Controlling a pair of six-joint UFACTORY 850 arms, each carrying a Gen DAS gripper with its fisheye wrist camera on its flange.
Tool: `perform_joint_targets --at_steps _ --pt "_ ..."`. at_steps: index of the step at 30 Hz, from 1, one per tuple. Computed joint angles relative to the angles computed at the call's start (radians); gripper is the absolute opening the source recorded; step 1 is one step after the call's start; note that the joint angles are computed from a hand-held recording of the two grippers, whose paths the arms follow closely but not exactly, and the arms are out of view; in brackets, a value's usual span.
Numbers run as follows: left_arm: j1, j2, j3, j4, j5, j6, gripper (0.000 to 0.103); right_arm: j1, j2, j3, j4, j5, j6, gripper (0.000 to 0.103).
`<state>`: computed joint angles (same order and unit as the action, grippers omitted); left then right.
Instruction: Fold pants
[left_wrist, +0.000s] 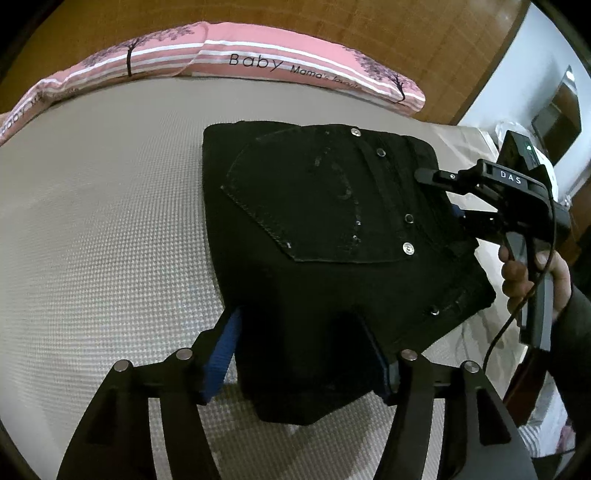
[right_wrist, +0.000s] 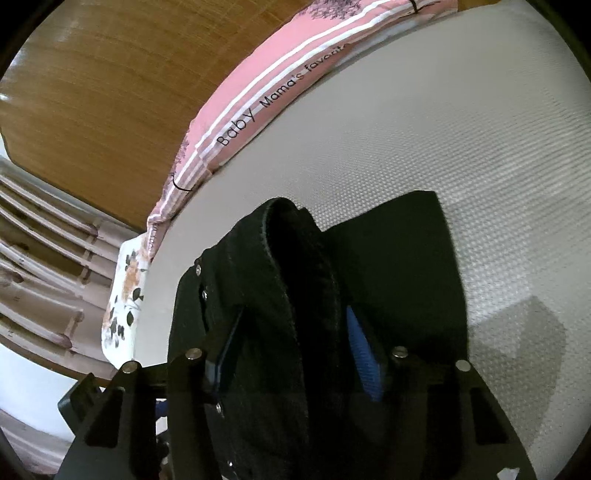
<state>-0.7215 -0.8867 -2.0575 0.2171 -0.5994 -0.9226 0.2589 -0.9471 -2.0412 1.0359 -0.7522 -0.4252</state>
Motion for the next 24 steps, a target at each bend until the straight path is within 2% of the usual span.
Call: perform_joint_targets --at_steps 1,2,3,4,6,9,12,16,18,22,24 --pt "0.002 0.002 0.004 -0.004 0.005 -0.001 0.065 -0.002 -0.002 0.002 0.024 -0.012 -0.008 0.043" --pt "0.003 0.003 0.006 -0.005 0.006 -0.003 0.065 -0.003 -0.008 -0.003 0.041 -0.029 -0.001 0.028" --pt "0.003 0.003 0.006 -0.007 0.004 -0.002 0.065 -0.003 -0.011 -0.001 0.071 -0.049 0.001 0.022" --pt "0.005 0.005 0.006 -0.014 0.005 0.003 0.065 0.000 0.008 0.030 0.095 -0.026 0.008 0.020" --pt "0.012 0.013 0.013 -0.037 0.012 0.010 0.065 0.014 0.043 0.054 0.041 0.025 0.057 0.013" --pt "0.017 0.051 0.053 0.025 0.052 -0.074 0.065 0.026 0.089 0.073 0.031 0.053 0.079 0.011" --pt "0.013 0.067 0.049 0.129 0.050 -0.150 0.065 0.036 0.146 0.091 0.025 0.098 0.051 0.010" --pt "0.009 0.047 -0.005 0.143 0.044 -0.131 0.065 0.022 0.210 0.128 -0.053 0.182 0.072 0.010" --pt "0.006 0.024 -0.041 0.122 0.030 -0.092 0.065 0.009 0.220 0.151 -0.121 0.200 0.141 0.010" --pt "0.000 -0.071 -0.181 0.064 -0.071 0.010 0.065 -0.013 0.175 0.172 -0.344 0.161 0.364 0.011" --pt "-0.004 -0.154 -0.309 0.044 -0.194 0.065 0.065 -0.018 0.170 0.207 -0.346 0.193 0.369 0.025"
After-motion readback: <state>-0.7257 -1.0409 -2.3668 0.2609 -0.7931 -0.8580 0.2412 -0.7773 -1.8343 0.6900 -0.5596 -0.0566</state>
